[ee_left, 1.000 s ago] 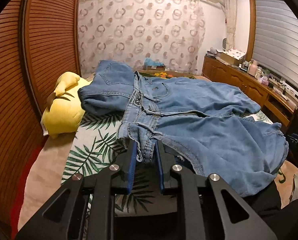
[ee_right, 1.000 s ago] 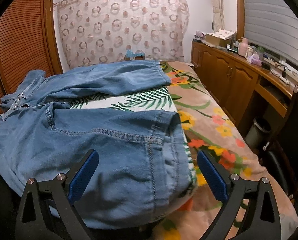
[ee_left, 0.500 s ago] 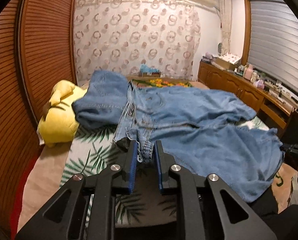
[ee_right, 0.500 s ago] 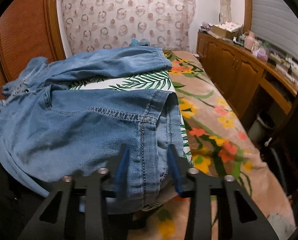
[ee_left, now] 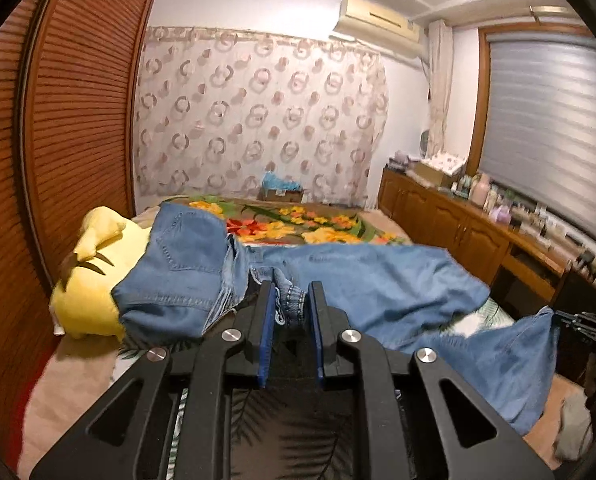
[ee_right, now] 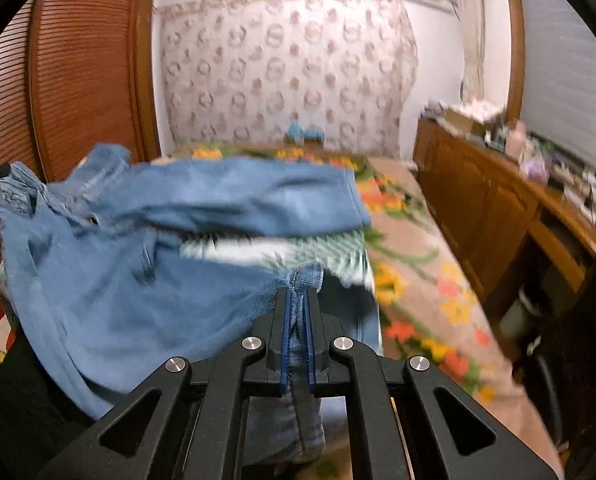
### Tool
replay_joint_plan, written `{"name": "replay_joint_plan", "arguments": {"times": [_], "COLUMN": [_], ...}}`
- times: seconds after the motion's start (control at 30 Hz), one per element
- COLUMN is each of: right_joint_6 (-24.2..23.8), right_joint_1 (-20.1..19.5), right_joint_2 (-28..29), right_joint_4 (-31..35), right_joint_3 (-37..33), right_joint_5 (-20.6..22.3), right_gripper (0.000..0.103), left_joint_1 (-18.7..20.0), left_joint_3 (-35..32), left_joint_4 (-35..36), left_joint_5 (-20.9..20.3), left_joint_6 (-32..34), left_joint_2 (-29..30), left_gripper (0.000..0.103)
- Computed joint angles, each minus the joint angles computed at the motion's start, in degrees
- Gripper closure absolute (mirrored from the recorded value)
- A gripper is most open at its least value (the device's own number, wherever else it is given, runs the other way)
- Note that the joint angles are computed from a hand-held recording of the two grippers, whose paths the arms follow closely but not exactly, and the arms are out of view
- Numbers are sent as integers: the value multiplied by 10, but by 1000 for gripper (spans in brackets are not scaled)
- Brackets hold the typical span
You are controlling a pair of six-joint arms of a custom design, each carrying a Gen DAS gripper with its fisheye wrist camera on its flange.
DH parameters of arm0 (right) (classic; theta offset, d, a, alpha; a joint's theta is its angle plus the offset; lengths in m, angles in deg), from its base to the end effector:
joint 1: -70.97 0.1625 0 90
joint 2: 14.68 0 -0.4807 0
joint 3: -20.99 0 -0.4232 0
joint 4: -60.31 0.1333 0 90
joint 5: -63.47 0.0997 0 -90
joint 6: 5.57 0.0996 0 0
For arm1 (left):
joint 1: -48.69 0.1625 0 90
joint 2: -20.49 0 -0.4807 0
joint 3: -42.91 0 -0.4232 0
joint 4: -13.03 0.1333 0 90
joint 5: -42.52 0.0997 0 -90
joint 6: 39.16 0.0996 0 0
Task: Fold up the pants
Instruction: 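Close the left tool on the waistband while the right tool grasps the leg hem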
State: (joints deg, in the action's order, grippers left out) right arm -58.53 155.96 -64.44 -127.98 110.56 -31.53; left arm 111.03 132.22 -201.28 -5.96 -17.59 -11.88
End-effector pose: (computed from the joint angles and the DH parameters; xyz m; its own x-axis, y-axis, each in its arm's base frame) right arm 0.0567 -0.7803 0.2916 -0.6303 -0.3187 0.7079 -0.7595 0.4422 -0.4771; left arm -0.1689 -0.7516 0.1285 -0.8152 -0.0554 -0.5765 0.5143 0.3884 -0.7646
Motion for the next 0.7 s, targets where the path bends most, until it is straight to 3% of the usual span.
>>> {"name": "replay_joint_plan", "arguments": {"times": [0.23, 0.37, 0.7], "right_joint_6": [-48, -51, -40], "right_joint_1": [30, 42, 31], "right_joint_2": [13, 34, 125], "right_joint_4": [-28, -23, 103], "right_joint_3": [-14, -46, -182], "right_joint_5": [17, 19, -22], "right_gripper": [97, 97, 97], "left_joint_1": [4, 5, 7], "left_joint_3": [-19, -26, -40], "left_joint_4": [11, 16, 38], "left_joint_5": [-12, -7, 7], "left_joint_6": [2, 6, 8], "left_joint_2": [-1, 1, 11], "left_gripper": [86, 86, 86]}}
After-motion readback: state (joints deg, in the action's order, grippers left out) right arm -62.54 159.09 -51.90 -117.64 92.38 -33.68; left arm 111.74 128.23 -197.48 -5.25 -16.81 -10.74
